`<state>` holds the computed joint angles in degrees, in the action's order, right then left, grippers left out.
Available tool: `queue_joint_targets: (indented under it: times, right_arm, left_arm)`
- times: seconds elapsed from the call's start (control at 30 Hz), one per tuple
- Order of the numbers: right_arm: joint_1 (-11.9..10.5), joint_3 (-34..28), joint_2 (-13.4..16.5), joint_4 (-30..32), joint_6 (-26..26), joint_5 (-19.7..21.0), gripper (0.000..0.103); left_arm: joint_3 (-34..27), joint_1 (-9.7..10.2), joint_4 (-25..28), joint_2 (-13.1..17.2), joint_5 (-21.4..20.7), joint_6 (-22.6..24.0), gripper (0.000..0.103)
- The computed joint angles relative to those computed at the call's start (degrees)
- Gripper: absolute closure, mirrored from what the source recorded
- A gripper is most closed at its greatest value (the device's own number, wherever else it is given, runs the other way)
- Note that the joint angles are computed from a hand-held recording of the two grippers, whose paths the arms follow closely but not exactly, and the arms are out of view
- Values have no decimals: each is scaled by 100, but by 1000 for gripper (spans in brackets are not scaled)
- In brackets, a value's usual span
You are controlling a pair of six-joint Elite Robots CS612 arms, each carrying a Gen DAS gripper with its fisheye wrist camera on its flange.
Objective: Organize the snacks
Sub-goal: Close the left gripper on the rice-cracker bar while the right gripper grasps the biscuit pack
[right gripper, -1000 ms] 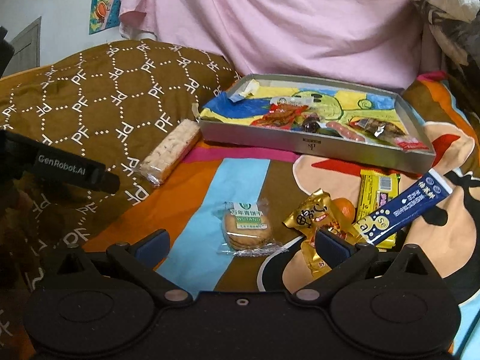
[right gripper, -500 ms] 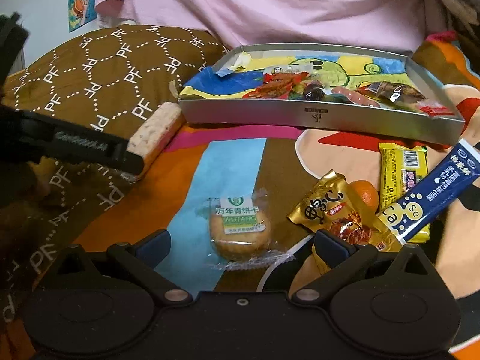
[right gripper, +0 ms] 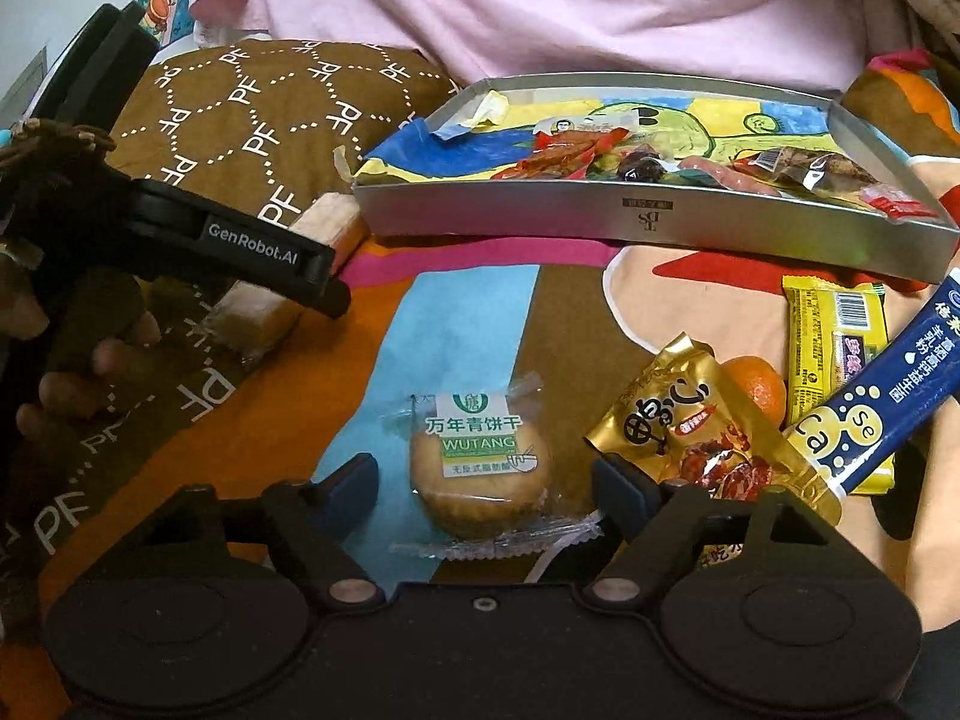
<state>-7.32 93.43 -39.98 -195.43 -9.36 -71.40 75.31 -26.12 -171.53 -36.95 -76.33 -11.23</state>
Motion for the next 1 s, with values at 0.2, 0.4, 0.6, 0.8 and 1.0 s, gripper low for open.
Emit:
queue_joint_targets:
  times: [0.2, 0.4, 0.6, 0.8, 1.0]
  right_arm:
    - [11, 11, -1, -39, -96, -20, 42]
    - [18, 32, -34, 31, -114, -28, 50]
    - [37, 79, -103, 177, -305, -3, 51]
    - [40, 128, -222, 471, -457, 28, 51]
    - [46, 178, -311, 709, -829, 50, 50]
  left_arm:
    - [31, 37, -262, 19, -74, -174, 20]
    - [100, 64, 17, -92, -401, -145, 62]
    - [229, 36, 264, -227, -507, -371, 66]
    - [597, -42, 366, -468, -575, -330, 66]
    - [892, -125, 428, -667, -515, -352, 65]
